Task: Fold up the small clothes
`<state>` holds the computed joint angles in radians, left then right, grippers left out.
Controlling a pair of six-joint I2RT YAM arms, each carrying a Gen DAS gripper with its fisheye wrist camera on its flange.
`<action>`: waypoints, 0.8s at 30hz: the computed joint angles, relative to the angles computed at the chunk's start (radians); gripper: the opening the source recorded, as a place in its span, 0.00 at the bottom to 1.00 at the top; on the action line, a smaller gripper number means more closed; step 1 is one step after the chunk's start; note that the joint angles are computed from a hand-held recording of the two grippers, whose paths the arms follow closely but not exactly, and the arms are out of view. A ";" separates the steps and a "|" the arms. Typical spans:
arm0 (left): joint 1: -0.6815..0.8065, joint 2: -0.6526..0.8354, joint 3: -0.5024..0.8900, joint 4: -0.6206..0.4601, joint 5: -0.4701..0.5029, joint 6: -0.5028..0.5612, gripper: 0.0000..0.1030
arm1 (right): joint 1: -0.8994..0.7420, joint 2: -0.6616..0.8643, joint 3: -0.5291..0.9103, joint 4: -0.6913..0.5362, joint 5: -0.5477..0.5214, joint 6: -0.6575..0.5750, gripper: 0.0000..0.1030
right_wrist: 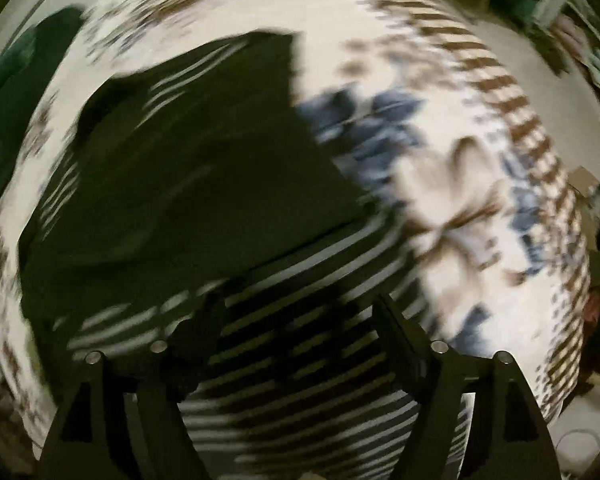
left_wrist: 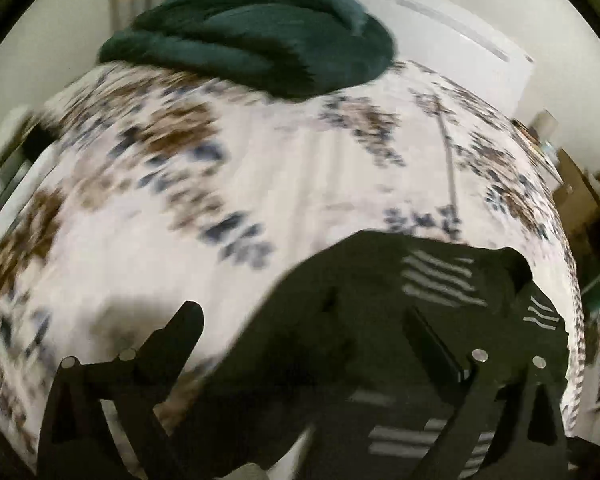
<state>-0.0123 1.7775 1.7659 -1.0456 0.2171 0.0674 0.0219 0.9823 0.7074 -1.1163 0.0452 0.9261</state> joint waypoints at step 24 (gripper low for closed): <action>0.501 -0.324 -0.651 -0.058 -0.012 0.496 0.10 | 0.753 0.361 0.030 0.201 -0.122 0.471 0.76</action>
